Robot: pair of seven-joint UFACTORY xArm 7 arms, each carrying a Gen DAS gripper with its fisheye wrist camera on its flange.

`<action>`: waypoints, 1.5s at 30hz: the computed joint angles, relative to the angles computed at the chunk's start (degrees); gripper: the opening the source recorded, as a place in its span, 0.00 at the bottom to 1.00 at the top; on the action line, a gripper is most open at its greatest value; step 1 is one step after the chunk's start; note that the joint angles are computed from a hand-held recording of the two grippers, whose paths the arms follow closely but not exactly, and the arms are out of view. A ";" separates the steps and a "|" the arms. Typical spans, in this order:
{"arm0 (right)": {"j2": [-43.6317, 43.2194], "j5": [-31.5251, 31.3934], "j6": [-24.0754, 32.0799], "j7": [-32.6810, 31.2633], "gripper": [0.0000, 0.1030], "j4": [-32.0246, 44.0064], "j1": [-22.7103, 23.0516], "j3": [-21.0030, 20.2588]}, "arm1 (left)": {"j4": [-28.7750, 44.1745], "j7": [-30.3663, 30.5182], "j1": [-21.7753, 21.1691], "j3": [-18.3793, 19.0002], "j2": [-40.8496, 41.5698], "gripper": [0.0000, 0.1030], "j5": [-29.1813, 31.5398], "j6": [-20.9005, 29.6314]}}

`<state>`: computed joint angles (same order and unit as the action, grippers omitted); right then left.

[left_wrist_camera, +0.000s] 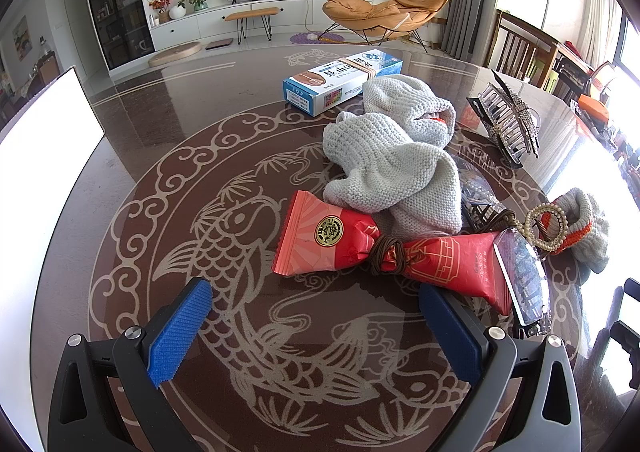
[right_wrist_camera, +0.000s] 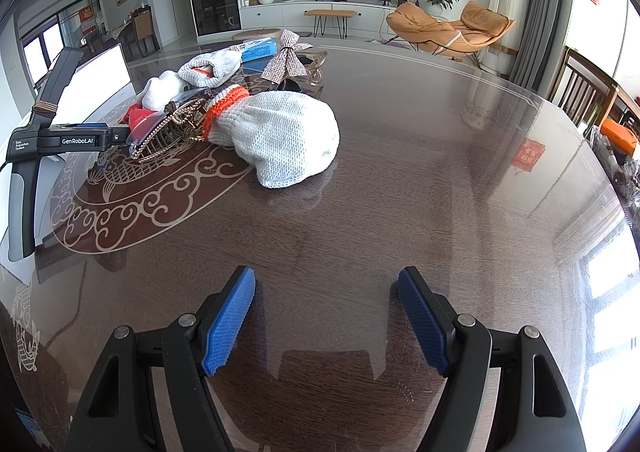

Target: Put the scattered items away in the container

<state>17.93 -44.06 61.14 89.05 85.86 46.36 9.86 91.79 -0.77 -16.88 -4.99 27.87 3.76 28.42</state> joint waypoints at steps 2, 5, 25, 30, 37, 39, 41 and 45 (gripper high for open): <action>0.04 0.01 0.01 -0.02 0.73 0.05 0.01 -0.01 | 0.03 -0.01 -0.03 0.02 0.04 1.00 0.00 -0.01; 0.05 0.01 0.02 -0.01 0.73 0.07 0.02 -0.03 | 0.03 0.00 -0.04 0.04 0.04 1.00 -0.02 -0.01; 4.31 1.31 7.29 4.14 0.78 7.19 2.01 -1.54 | -0.70 -2.62 -0.96 1.36 -0.52 1.00 0.95 -0.17; 5.60 1.79 10.88 7.29 0.78 9.53 3.60 -1.98 | -8.44 -9.85 -2.13 3.48 -6.50 1.00 4.71 -3.11; 8.78 -5.64 10.99 17.90 0.78 15.12 9.58 -3.66 | -22.64 3.41 6.62 -3.10 -18.95 1.00 -8.42 -12.67; 10.09 -6.61 6.87 16.91 0.78 17.03 8.86 -3.95 | -25.12 2.89 6.20 -1.61 -20.77 1.00 -6.71 -12.85; 11.29 -6.32 1.83 13.39 0.78 18.59 7.52 -4.32 | -26.59 3.58 6.53 -1.10 -21.64 1.00 -6.95 -12.95; 13.26 -4.15 -3.88 3.83 0.78 21.16 5.66 -5.39 | -25.13 13.38 8.70 -3.59 -20.54 1.00 -19.63 -9.26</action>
